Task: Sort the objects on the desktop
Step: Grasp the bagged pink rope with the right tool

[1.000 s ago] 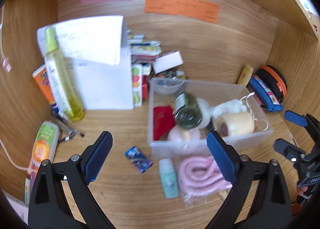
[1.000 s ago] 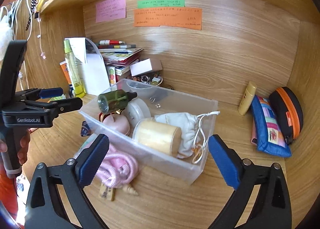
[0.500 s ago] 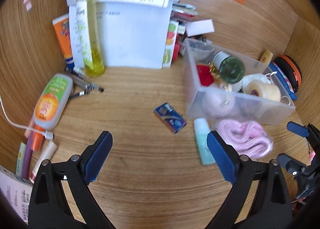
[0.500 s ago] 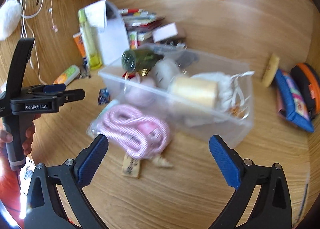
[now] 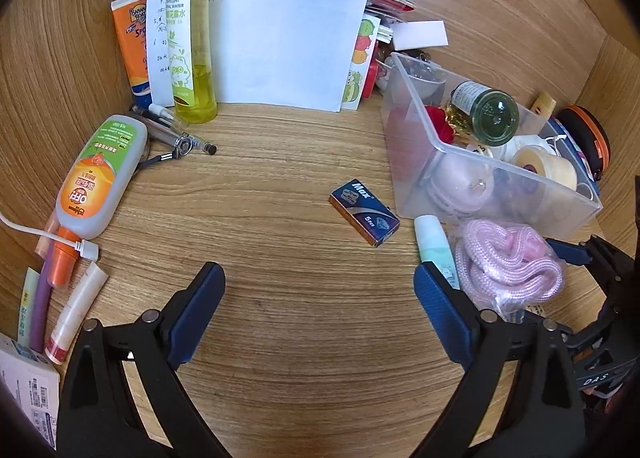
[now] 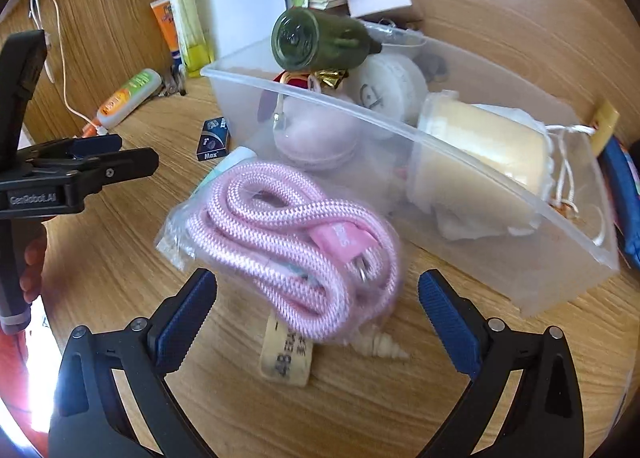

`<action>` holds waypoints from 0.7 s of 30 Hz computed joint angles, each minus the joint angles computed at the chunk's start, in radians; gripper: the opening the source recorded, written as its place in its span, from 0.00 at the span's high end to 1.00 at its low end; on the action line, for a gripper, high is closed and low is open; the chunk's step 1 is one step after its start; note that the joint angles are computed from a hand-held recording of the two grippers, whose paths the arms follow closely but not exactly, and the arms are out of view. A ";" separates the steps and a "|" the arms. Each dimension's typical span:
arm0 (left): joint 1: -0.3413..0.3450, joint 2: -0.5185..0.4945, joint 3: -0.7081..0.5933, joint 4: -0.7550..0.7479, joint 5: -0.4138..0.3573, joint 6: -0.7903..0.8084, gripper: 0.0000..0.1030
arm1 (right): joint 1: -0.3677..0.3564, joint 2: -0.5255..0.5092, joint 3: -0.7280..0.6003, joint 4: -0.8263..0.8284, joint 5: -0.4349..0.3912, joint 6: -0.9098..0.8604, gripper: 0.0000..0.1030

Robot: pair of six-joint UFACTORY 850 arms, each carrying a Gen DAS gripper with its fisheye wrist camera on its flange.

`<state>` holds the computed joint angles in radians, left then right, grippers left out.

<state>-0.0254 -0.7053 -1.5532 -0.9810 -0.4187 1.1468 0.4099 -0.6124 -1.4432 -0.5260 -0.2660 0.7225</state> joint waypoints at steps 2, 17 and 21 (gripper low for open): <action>0.000 -0.009 -0.012 0.021 -0.003 -0.021 0.07 | -0.003 -0.015 -0.022 0.072 -0.004 -0.078 0.02; -0.036 -0.139 -0.220 0.309 -0.072 -0.206 0.06 | -0.011 -0.009 -0.007 0.150 0.051 -0.223 0.38; -0.047 -0.180 -0.285 0.366 -0.109 -0.217 0.07 | -0.024 0.031 0.046 0.279 0.103 -0.326 0.41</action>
